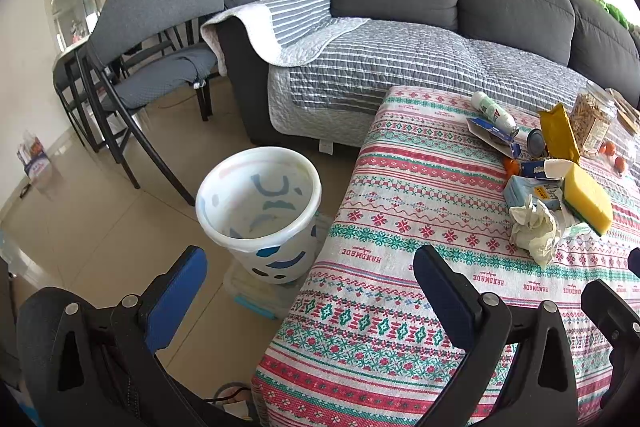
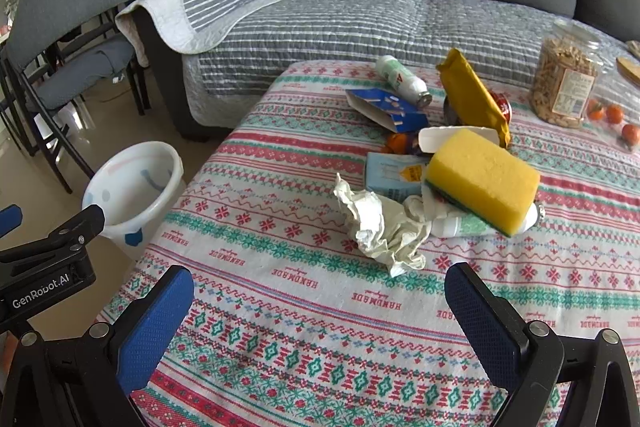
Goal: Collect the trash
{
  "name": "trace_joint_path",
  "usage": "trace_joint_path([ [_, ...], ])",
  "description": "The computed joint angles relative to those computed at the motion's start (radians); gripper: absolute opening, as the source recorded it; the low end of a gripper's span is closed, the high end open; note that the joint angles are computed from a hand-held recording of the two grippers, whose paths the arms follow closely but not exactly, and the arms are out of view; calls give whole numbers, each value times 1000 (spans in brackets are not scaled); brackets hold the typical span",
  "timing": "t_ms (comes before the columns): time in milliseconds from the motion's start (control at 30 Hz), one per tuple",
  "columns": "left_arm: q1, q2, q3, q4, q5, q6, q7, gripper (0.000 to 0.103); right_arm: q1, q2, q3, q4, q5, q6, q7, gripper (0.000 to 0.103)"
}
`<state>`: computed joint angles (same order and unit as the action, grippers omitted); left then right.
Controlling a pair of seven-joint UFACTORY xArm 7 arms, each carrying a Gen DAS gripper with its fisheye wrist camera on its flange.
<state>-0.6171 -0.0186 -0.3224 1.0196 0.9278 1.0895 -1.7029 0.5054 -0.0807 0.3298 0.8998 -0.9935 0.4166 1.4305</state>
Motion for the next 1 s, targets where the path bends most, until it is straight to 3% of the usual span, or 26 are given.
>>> trace_joint_path([
  [633, 5, 3, 4, -4, -43, -19, 42, 103, 10, 7, -2, 3, -12, 1, 13, 103],
  [900, 10, 5, 10, 0, -92, -36, 77, 103, 8, 6, -4, 4, 8, 7, -12, 103],
  [1000, 8, 9, 8, -2, -56, -30, 56, 103, 11, 6, -5, 6, 43, 22, -50, 103],
])
